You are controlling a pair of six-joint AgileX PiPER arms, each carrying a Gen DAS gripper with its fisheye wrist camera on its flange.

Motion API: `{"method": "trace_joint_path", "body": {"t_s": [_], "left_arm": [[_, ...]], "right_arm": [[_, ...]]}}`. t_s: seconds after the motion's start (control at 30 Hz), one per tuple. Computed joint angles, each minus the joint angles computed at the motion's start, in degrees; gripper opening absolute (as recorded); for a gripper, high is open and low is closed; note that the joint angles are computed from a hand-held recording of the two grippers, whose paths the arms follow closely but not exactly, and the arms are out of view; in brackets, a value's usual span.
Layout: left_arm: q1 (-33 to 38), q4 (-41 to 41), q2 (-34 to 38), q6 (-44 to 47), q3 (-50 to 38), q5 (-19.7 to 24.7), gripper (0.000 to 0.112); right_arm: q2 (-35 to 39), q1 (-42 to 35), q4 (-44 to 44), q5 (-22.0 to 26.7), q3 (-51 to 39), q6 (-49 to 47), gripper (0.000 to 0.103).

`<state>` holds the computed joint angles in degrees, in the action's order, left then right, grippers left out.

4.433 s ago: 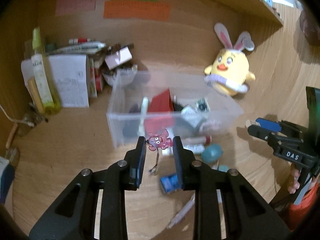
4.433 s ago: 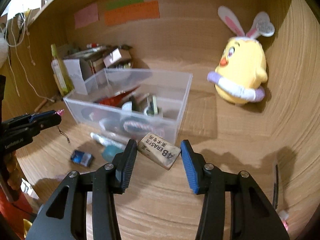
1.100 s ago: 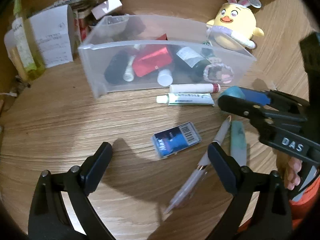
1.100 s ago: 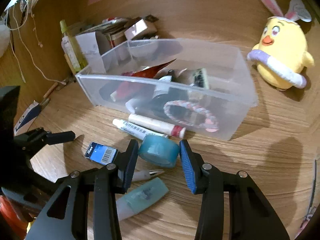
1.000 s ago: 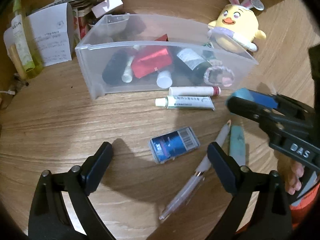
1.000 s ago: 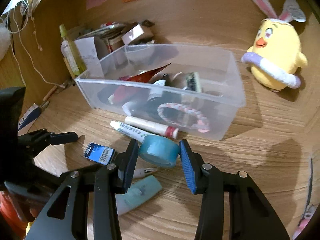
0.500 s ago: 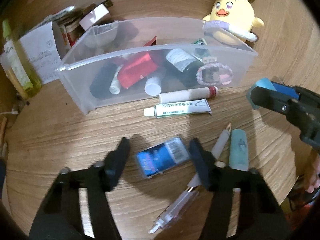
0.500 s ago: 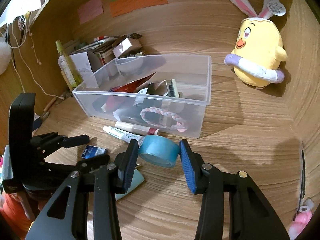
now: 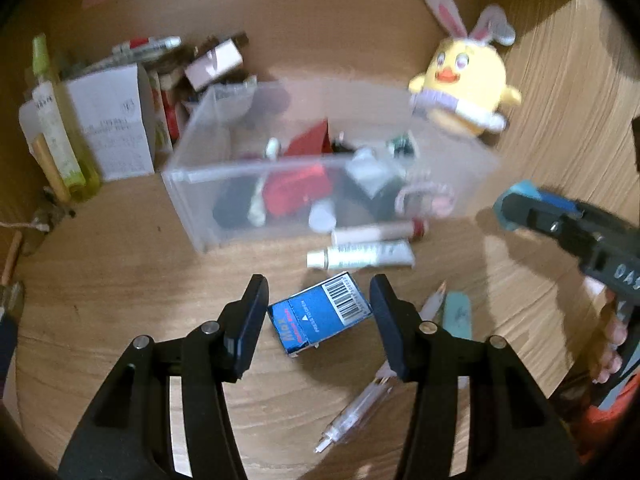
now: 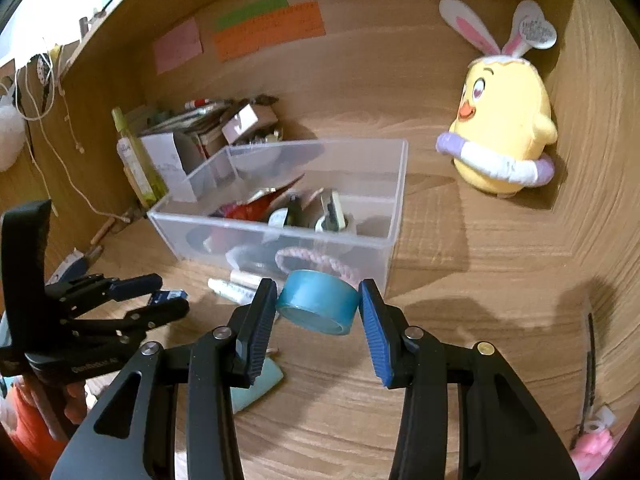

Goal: Organize objects
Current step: 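Place the blue card and tape roll into the bin and open both tools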

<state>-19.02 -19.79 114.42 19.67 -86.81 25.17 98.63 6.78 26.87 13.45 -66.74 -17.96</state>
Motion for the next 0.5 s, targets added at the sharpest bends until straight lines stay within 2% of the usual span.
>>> {"method": "trace_joint_path", "body": {"t_s": [0.27, 0.5], "left_arm": [[1.0, -6.0, -1.4, 4.2, -3.8, -1.6, 0.052], [1.7, -4.8, 2.0, 1.7, -12.9, 1.3, 0.052]], "right_arm": [[0.3, 0.5, -5.2, 0.3, -4.5, 5.3, 0.039], [4.0, 0.8, -8.9, 2.9, -12.3, 8.7, 0.039]]}}
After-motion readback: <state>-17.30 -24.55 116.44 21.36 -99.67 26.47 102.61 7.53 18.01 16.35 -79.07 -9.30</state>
